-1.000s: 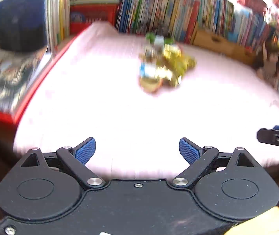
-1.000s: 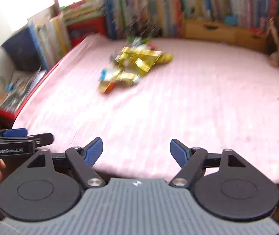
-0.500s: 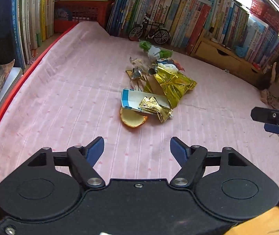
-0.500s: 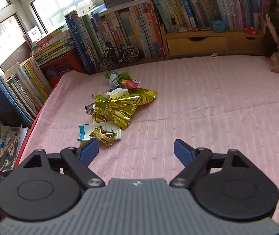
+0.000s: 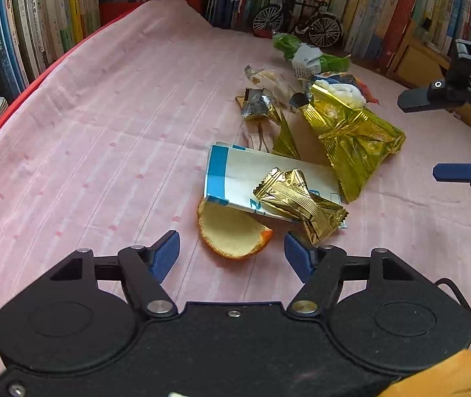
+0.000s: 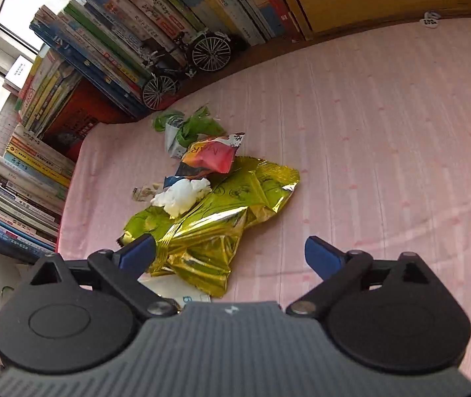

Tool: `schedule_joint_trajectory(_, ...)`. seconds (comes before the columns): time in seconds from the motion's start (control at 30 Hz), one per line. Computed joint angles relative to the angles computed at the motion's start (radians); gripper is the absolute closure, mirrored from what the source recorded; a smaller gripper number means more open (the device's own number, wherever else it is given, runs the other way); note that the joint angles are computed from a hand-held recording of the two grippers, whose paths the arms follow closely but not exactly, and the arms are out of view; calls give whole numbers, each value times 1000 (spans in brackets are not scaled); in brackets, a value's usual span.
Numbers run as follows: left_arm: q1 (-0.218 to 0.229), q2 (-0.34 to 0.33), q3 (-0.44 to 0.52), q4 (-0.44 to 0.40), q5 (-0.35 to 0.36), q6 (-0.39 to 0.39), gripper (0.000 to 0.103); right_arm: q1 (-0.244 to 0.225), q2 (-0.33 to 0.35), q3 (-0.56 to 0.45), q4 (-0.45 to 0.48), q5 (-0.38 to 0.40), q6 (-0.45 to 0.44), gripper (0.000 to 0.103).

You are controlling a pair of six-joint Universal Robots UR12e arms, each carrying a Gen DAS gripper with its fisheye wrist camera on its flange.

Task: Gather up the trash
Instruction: 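Grasp the orange peel with the left tool while the right tool grasps the large gold foil bag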

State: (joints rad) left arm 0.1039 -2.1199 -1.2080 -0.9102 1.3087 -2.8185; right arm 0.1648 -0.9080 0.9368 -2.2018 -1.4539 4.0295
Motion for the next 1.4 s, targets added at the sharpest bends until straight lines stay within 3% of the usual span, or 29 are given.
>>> schedule_joint_trajectory(0.17, -11, -16, 2, 41, 13, -45, 33, -13, 60, -70, 35, 65, -21, 2)
schedule_joint_trajectory(0.4, -18, -28, 2, 84, 36, -70, 32, -8, 119, -149, 64, 64, -46, 2)
schedule_joint_trajectory(0.43, -17, -27, 3, 79, 31, -75, 37, -10, 126, -163, 73, 81, -61, 4)
schedule_joint_trajectory(0.47, -16, -26, 3, 77, 22, -80, 42, -10, 127, -166, 72, 92, -70, 14)
schedule_joint_trajectory(0.53, -15, -22, -1, 77, 14, -77, 65, -11, 126, -169, 72, 119, -99, 35)
schedule_joint_trajectory(0.57, -16, -20, 1, 69, 16, -73, 65, -10, 126, -173, 80, 124, -107, 41)
schedule_joint_trajectory(0.6, -15, -17, 1, 66, 14, -80, 68, -8, 124, -175, 80, 120, -111, 42)
schedule_joint_trajectory(0.63, -15, -14, -2, 71, 13, -92, 87, -6, 117, -166, 68, 114, -119, 43)
schedule_joint_trajectory(0.67, -16, -11, -3, 74, 24, -101, 93, -5, 112, -161, 61, 107, -130, 45)
schedule_joint_trajectory(0.73, -12, -8, 4, 59, 19, -130, 96, -4, 96, -142, 46, 101, -142, 48)
schedule_joint_trajectory(0.8, -10, -5, 7, 50, 18, -147, 97, -3, 81, -127, 45, 90, -145, 60)
schedule_joint_trajectory(0.83, -10, -3, 6, 50, 20, -144, 97, -2, 77, -126, 55, 74, -152, 61)
schedule_joint_trajectory(1.0, -6, 11, -8, 54, 13, -123, 98, 15, 40, -96, 49, -40, -265, 63)
schedule_joint_trajectory(1.17, 2, 39, -47, 73, -17, -117, 92, 21, -10, -32, 28, -124, -269, 63)
schedule_joint_trajectory(1.27, 1, 66, -97, 127, -16, -92, 76, 20, -40, 12, 22, -164, -233, 63)
schedule_joint_trajectory(1.33, -4, 78, -124, 157, 1, -65, 50, 19, -59, 40, 24, -181, -212, 63)
schedule_joint_trajectory(1.4, -10, 80, -139, 180, 16, -43, 45, 18, -75, 64, 27, -194, -198, 63)
